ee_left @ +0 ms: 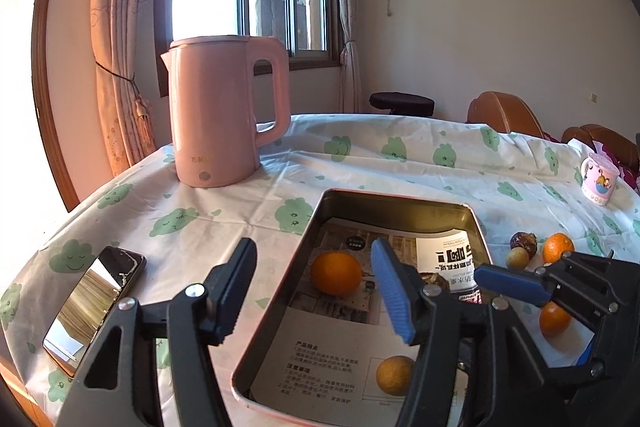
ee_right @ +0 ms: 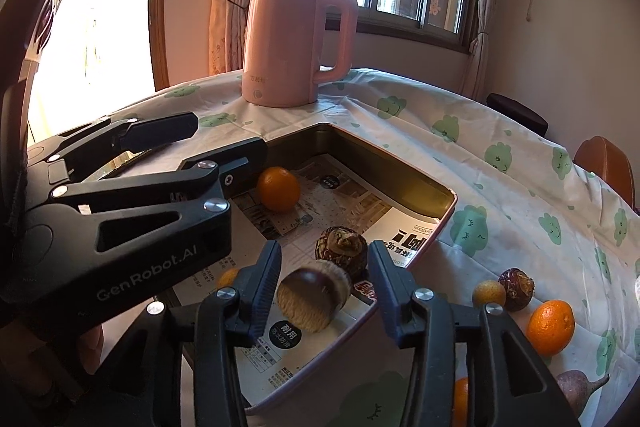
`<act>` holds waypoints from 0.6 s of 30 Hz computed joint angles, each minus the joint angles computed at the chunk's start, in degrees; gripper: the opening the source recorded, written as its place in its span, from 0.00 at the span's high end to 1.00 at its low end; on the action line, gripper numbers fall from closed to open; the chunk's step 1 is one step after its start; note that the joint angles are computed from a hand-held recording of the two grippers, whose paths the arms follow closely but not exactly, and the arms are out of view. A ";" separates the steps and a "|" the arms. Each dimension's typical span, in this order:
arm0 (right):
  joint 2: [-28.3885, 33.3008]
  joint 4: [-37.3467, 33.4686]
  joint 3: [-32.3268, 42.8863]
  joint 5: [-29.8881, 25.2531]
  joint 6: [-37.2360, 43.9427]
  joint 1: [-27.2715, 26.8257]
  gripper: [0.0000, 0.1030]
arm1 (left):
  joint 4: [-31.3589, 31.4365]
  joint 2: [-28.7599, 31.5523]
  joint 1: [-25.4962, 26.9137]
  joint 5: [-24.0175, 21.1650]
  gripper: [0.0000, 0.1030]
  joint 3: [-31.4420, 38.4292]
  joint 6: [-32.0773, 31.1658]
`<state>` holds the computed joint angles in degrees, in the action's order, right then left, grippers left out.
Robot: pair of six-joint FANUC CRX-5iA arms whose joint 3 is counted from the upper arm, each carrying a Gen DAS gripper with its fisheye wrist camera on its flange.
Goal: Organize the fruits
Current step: 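Lower the orange into the tin box with the left gripper while the right holds the halved fruit, then open the right gripper to drop the halved brown fruit into the tin box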
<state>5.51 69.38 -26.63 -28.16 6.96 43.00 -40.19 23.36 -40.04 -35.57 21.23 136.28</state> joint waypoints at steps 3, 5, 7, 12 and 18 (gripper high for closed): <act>-0.24 1.67 -0.50 -0.18 -1.70 -0.17 0.48 | -2.24 -0.56 -0.49 0.33 0.33 -0.52 2.52; -0.84 4.50 -1.50 0.30 -4.72 -0.80 0.48 | -3.21 -1.44 -0.54 1.56 0.32 -1.66 4.79; -1.61 5.19 -2.28 0.60 -6.35 -1.10 0.48 | -1.79 -2.35 -0.12 3.47 0.32 -3.08 4.91; -5.65 6.37 -5.74 -2.20 -8.05 -0.33 0.43 | -3.92 -4.13 -1.92 5.24 0.32 -4.51 6.99; -14.78 8.27 -14.53 -8.63 -13.55 0.17 0.34 | -3.91 -5.14 -4.74 7.82 0.26 -4.99 5.05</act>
